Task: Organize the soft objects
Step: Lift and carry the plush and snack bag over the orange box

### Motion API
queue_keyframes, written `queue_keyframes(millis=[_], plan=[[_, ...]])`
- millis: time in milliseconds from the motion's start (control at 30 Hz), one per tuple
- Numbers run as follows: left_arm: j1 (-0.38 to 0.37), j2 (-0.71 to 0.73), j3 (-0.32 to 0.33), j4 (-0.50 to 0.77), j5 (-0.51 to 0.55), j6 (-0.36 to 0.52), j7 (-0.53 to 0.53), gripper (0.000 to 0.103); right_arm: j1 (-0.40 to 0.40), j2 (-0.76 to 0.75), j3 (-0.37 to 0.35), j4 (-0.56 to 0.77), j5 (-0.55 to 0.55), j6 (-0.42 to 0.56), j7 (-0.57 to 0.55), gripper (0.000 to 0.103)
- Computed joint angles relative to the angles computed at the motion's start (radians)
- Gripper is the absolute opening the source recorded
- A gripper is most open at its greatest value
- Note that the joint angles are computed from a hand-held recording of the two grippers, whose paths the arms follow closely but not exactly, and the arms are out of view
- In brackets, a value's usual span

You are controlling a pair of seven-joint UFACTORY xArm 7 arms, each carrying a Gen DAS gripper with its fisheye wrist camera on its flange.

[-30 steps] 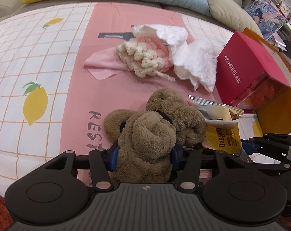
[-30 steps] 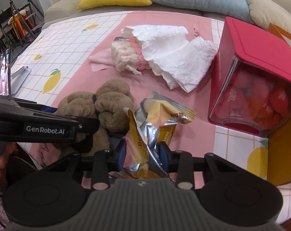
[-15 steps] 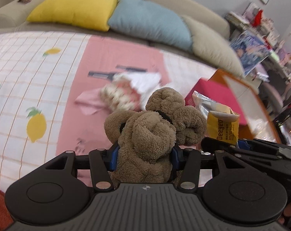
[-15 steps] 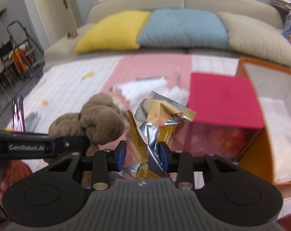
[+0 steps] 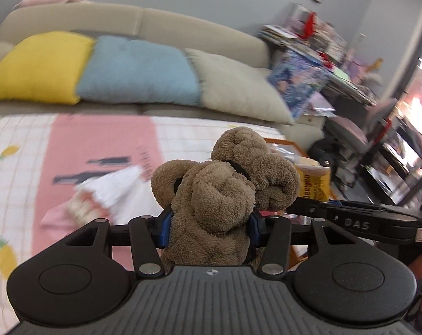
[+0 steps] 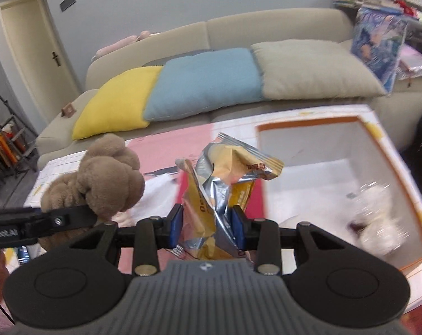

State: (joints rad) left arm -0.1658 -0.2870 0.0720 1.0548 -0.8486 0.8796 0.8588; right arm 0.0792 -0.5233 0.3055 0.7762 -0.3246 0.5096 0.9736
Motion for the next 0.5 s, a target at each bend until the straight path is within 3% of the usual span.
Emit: queue_keyframes(millis=[233,500], plan=[[-0.069,0.082,-0.07,0.122,-0.04,0.0,0.035,0.058,-0.023,-0.054,-0.065,0.007,-0.016,0.112,-0.143,0.037],[-0.117,0.205,-0.161,0.233,0.004,-0.043,0.002,0.058,-0.065,-0.059,-0.149,0.012,0.013,0.18,-0.305,0.037]])
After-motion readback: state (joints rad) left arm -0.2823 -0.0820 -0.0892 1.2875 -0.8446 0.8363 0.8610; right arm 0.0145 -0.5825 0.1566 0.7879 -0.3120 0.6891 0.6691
